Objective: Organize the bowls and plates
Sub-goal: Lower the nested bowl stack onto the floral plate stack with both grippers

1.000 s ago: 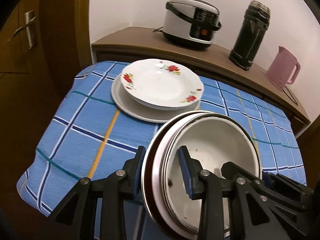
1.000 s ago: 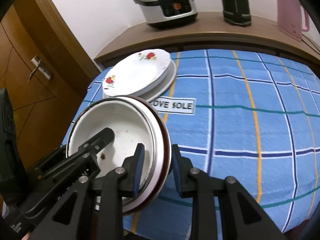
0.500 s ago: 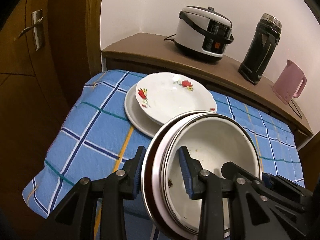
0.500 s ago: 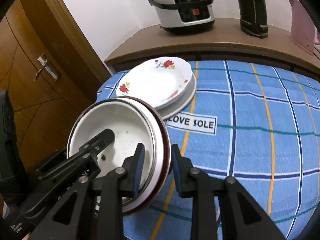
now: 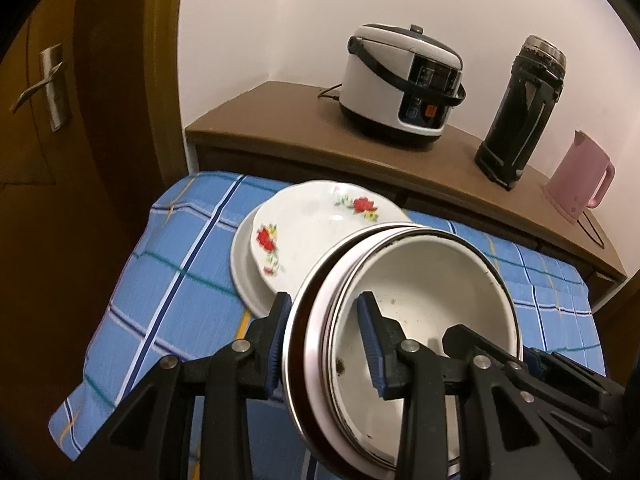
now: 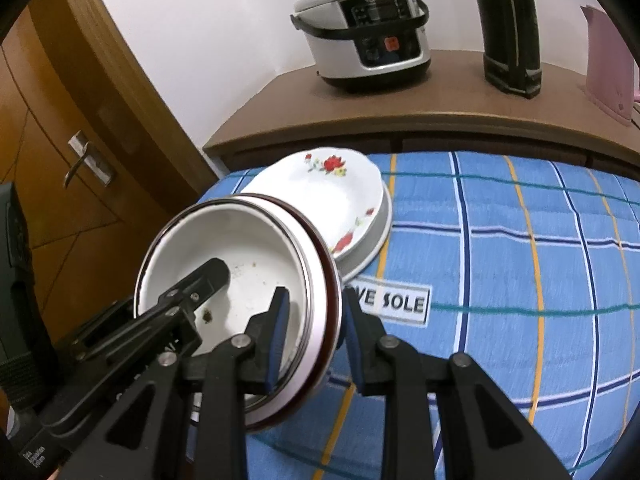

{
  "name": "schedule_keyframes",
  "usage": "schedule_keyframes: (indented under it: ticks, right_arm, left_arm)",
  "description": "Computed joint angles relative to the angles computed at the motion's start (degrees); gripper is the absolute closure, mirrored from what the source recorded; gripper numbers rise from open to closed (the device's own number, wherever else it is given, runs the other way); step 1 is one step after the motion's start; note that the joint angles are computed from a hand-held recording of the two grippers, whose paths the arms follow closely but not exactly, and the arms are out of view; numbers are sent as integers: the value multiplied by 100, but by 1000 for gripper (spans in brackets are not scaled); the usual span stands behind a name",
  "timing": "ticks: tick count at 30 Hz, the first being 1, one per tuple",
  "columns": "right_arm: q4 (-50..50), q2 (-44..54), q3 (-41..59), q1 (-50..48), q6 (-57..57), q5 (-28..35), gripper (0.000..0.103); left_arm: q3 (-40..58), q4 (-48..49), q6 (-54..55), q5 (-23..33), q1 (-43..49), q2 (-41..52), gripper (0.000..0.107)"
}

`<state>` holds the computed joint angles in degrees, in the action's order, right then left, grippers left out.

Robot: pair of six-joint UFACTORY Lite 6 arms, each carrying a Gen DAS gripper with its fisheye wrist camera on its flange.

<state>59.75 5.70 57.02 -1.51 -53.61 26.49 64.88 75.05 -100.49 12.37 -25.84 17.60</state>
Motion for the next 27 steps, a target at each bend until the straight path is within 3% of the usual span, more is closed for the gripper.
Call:
schedule_keyframes:
  ticks: [14,27]
  right_arm:
    - [-689,1272,1768,-75,966,142,77]
    - [-1606,2511,3474,-25,2044,414,78]
  left_arm:
    - [2059,-2922,3273,18,337,1376,70]
    - [3805,-5019,5449,345,584,2606,70]
